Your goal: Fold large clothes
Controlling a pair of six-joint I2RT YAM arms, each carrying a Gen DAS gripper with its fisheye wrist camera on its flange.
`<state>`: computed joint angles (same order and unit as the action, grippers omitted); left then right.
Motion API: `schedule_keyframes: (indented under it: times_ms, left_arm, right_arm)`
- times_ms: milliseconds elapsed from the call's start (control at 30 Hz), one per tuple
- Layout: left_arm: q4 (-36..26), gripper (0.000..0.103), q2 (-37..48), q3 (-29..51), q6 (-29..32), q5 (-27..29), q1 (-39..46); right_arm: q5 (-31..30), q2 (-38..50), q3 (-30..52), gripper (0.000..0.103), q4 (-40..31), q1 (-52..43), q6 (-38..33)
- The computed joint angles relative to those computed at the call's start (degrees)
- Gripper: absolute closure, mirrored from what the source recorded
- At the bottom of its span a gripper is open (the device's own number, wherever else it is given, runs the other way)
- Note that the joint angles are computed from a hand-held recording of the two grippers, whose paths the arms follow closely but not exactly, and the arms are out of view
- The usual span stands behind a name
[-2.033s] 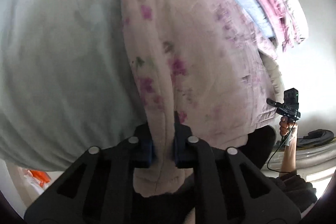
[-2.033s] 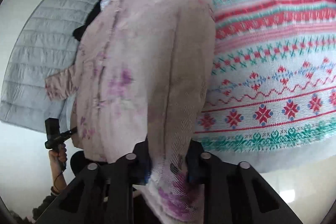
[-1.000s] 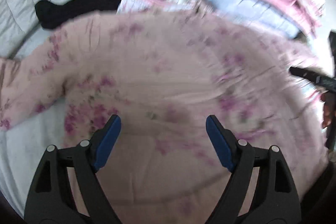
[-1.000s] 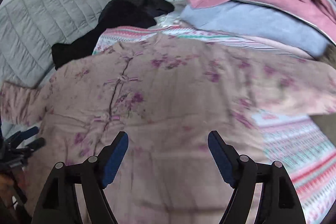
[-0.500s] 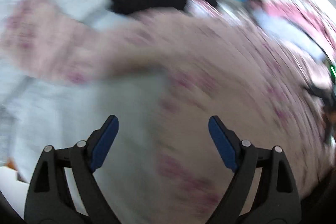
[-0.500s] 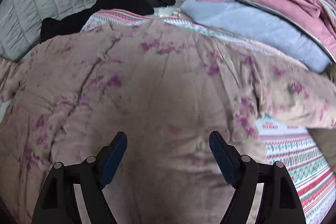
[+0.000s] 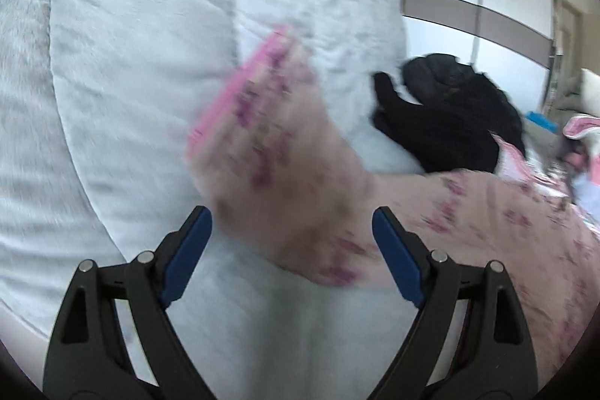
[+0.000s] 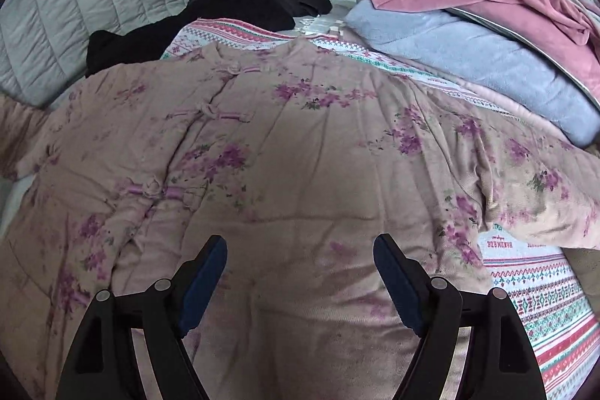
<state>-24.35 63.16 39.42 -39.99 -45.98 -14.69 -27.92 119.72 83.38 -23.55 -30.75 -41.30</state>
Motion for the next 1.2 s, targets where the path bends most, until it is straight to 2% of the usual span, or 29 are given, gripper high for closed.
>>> schedule_keyframes:
  times_ms: [67, 133, 200, 267, 300, 400, 533, 700, 833, 1000, 1200]
  left_arm:
    - [-1.3, 0.016, 1.5, 0.7, -1.8, -1.4, 2.3]
    - [1.6, 0.028, 1.8, -0.3, -1.5, 0.7, 6.0]
    - [2.5, 0.063, 2.2, -0.3, -1.1, 1.2, 7.6]
    - [3.5, 0.082, 2.9, 0.2, -0.1, 1.1, 8.3]
    - [3.8, 0.087, 2.8, 0.7, 0.2, 1.7, 8.2]
    - [1.8, 0.089, 2.3, 4.3, 0.3, 1.2, 4.3]
    - [2.3, 0.090, 5.0, 12.1, 2.8, 0.5, -2.8]
    - [6.2, 0.090, 14.2, 28.4, 10.1, 1.0, -11.4]
    - [8.3, 0.090, 23.5, 41.2, 11.9, 9.5, -13.5]
    - [10.5, 0.090, 35.5, 53.9, 13.7, 15.0, -18.3]
    - [10.1, 0.090, 51.1, 69.5, 10.6, 24.8, -22.7]
  right_arm:
    - [-0.3, 0.1, 0.3, 0.021, -0.5, -0.1, -0.2]
    - [-0.3, -0.1, 0.1, 0.021, 0.0, -0.1, -0.5]
    - [-0.3, -0.3, 0.0, 0.021, 0.1, -0.1, -0.5]
    - [-0.5, -0.1, 0.3, 0.021, -0.1, -0.1, -0.3]
    - [-0.6, 0.1, 0.5, 0.021, -0.2, -0.2, -0.1]
    - [-1.1, 0.3, 1.0, 0.021, -0.6, -0.2, 0.4]
    - [-1.8, 0.2, 1.4, 0.021, -1.1, -0.3, 0.4]
    - [-2.6, 0.0, 1.6, 0.021, -1.7, -0.6, 0.1]
    - [-3.7, 1.6, 4.6, 0.021, -4.4, -1.1, 0.7]
    - [-4.6, 3.3, 7.8, 0.021, -7.0, -1.4, 1.9]
    - [-6.1, 5.0, 11.3, 0.021, -9.2, -2.3, 3.5]
